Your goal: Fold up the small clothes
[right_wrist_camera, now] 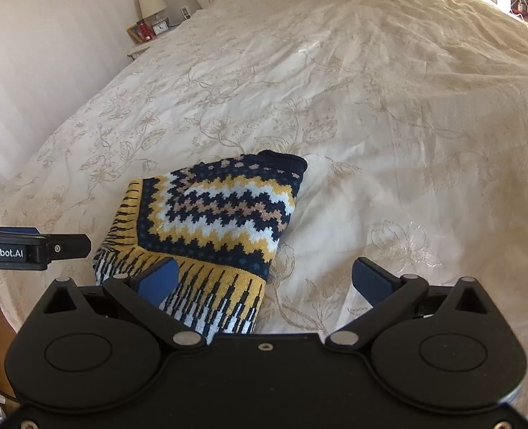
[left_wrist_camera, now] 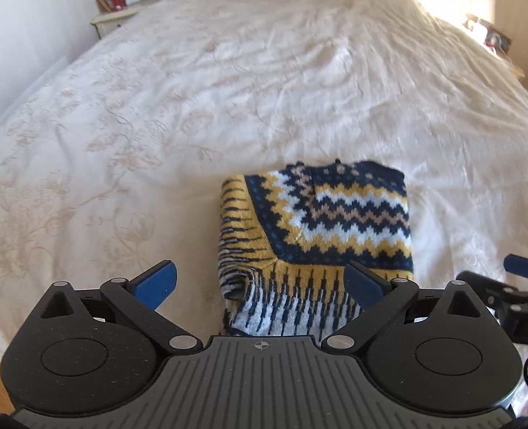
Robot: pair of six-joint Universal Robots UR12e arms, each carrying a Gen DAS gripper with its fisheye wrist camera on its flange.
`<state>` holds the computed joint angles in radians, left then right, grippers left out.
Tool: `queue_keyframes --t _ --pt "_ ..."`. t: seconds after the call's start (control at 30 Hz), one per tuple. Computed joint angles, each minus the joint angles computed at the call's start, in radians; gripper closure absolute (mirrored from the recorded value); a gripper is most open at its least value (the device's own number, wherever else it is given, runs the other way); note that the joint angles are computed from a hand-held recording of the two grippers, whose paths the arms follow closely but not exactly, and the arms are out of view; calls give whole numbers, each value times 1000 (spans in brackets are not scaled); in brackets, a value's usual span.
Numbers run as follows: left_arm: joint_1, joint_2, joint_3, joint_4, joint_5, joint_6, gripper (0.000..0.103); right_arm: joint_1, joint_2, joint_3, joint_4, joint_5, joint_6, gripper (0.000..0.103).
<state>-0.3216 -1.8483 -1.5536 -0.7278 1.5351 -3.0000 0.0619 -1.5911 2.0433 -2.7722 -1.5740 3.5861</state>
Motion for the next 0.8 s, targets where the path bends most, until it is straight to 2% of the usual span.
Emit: queue_keyframes --t 0.2,0.37,0.4,0.57,0.63,0.73,0.8 --pt "-19 24 -20 97 116 5 2 25 -25 18 -56 -44 -12 0" --pt "-28 30 -15 82 201 35 2 61 -27 13 -79 -96 4 0" --pt "-24 35 -19 79 195 46 2 73 -26 12 -88 -116 14 1" --pt "14 69 -40 22 81 58 2 136 -25 -3 -98 -224 55 1" --pt "26 82 -52 6 53 58 2 154 -27 -14 -75 -231 62 1" --pt "39 100 -75 -2 35 76 3 176 -30 -34 -10 -236 101 1" --pt "45 113 -89 -5 33 85 3 194 -30 -57 79 -264 163 1"
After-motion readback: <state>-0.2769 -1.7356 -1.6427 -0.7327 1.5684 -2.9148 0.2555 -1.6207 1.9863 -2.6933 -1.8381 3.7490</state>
